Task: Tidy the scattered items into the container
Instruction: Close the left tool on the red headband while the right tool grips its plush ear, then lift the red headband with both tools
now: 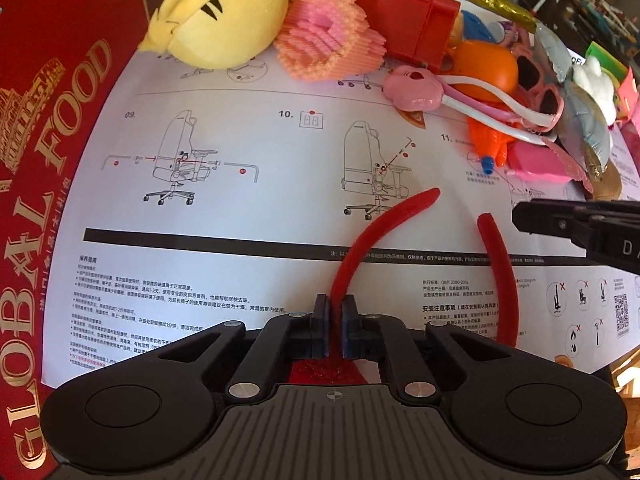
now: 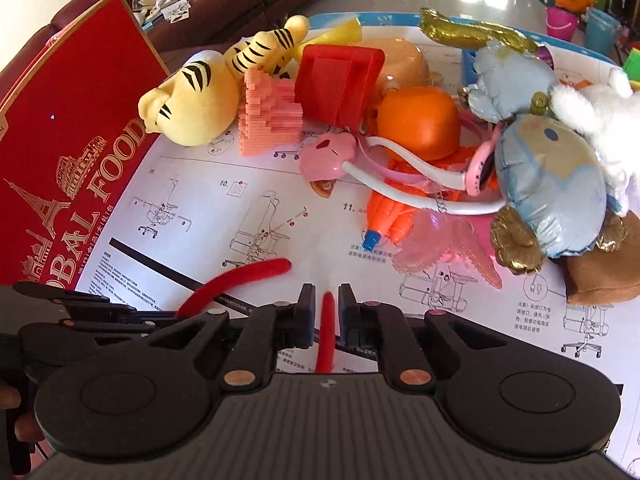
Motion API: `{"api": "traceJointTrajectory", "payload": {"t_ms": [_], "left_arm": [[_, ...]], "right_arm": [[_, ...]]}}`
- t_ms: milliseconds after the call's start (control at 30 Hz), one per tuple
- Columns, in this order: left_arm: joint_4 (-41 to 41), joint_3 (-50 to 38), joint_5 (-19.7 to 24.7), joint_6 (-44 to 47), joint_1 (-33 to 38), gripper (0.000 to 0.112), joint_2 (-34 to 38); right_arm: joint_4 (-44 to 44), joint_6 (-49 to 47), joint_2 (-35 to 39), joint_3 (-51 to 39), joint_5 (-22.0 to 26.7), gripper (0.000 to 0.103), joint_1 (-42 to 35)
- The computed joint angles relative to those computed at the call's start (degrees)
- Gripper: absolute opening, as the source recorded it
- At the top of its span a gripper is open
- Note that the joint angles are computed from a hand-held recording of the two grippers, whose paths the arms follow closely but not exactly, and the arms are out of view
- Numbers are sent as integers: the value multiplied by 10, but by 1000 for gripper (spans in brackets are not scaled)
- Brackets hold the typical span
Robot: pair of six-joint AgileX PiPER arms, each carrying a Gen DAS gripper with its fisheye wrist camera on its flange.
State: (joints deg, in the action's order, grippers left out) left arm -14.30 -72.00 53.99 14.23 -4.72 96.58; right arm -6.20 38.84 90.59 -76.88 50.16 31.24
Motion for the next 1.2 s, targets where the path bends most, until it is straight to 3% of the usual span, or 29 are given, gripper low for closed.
{"api": "traceJointTrajectory", "payload": {"t_ms": [33, 100, 133, 300, 600, 667, 700, 767, 800, 833, 967, 1033, 1067, 1200], "left_arm": [[-5, 1, 0, 1, 2, 0, 0], [-24, 0, 4, 9, 14, 1, 3], [-37, -3, 9, 16, 23, 1, 6], [-85, -16, 37, 28, 58, 1, 22], [-105, -34, 65, 12, 74, 1, 36], [-104, -35, 67, 10, 73, 1, 35], [-100, -35, 66, 12, 71, 2, 34], [-78, -30, 58, 18, 58, 4, 26], [-66, -27, 53, 25, 51, 7, 20], [-58, -21, 50, 36, 44, 23, 14], [-25, 6, 26, 70, 13, 31, -12], [8, 10, 15, 52, -10, 27, -19], [22, 10, 12, 40, -19, 10, -20], [16, 1, 22, 23, -13, 6, -21]], "right_arm": [[0, 3, -2, 4, 0, 22, -1], [6, 0, -4, 10, 3, 41, -4], [11, -4, -4, 12, 4, 43, -5], [35, -22, 8, 6, 14, 50, -1], [62, -33, 27, 3, 38, 51, 33], [46, -21, 28, 2, 36, 47, 42], [38, -15, 30, 0, 35, 32, 45], [22, -5, 36, -6, 40, 14, 48], [20, -4, 34, -2, 33, 12, 44], [29, -4, 29, 6, 22, 12, 35], [60, 4, 13, 25, -5, 8, 5], [57, 6, 11, 22, -7, 8, 3], [51, 10, 11, 17, -7, 8, 6], [29, 10, 13, -2, 1, 8, 12]]}}
